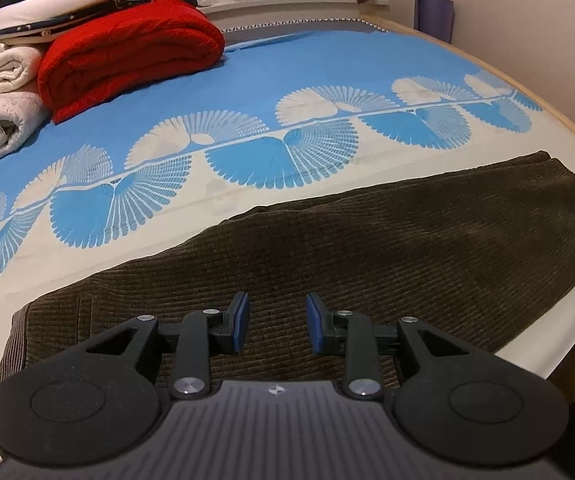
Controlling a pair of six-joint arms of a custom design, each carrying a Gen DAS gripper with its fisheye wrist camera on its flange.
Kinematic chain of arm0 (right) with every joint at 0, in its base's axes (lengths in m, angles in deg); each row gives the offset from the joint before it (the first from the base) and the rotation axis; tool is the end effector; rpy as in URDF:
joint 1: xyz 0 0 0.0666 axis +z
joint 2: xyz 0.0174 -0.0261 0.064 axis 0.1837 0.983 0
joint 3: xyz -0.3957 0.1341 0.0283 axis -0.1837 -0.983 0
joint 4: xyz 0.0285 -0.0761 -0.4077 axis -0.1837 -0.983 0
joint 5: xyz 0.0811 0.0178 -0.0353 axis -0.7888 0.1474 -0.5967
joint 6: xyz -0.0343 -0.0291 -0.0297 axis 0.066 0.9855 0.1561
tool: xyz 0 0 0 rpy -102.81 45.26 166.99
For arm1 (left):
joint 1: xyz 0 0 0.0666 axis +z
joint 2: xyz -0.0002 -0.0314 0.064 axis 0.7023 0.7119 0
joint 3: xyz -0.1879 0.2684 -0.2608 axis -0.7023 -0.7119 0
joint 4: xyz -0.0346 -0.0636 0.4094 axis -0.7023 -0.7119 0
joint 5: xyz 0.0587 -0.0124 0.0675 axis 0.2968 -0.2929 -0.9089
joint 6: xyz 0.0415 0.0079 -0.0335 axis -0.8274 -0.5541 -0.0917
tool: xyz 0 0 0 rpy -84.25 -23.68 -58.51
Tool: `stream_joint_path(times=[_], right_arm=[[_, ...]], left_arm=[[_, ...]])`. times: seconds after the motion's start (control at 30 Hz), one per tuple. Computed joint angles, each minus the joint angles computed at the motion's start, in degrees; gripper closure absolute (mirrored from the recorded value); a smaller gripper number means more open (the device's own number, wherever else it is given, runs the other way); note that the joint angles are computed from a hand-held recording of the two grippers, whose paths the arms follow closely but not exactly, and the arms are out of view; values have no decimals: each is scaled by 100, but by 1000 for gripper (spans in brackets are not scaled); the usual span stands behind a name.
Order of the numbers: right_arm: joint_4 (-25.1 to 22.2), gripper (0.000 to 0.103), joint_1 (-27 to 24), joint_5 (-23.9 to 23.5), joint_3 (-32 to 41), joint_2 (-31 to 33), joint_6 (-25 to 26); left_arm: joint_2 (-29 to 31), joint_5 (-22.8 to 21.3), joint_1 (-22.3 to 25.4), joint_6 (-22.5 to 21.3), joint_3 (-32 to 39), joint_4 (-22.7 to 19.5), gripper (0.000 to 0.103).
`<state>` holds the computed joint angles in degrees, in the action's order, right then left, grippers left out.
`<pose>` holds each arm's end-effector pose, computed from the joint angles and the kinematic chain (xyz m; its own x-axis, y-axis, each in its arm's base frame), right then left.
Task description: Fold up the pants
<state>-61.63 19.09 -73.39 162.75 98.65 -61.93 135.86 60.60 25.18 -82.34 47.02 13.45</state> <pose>0.5603 0.0799 0.3099 -0.3368 0.9000 -0.2768 0.6953 0.4359 0.5714 0.5215 -0.1737 0.4466 -0.7431 0.1324 -0.6560 0.0527 0.9888 0.1398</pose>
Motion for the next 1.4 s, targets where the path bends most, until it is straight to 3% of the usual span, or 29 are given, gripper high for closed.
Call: stream_joint_path(times=[0.1, 0.2, 0.37, 0.47, 0.53, 0.73, 0.87, 0.97, 1.2, 1.4], right_arm=[[117, 32, -19, 36, -50, 46, -307], [305, 32, -22, 172, 15, 156, -212], [362, 42, -25, 410, 173, 345, -122], [237, 55, 3, 583, 286, 431, -142], [165, 74, 12, 658, 324, 467, -272], [6, 82, 59, 785, 419, 511, -266], [323, 86, 111, 936, 250, 348, -277], [505, 86, 199, 1134, 217, 226, 4], [507, 87, 399, 1463, 328, 62, 501], [418, 87, 500, 1628, 439, -51, 705]], left_arm=[[11, -15, -11, 0, 16, 7, 69], [18, -80, -35, -73, -1, 2, 69], [43, -177, -62, -232, -34, 41, 69], [83, -221, -36, -199, -15, 27, 69], [99, -230, -21, -157, 3, -2, 69], [32, -232, -5, -148, -28, 84, 69], [-58, -201, 11, -152, -99, 138, 69], [-117, -97, 59, -41, -124, 140, 69], [-194, 357, 284, 561, -122, -55, 69], [-250, 387, 296, 645, -132, -27, 69]])
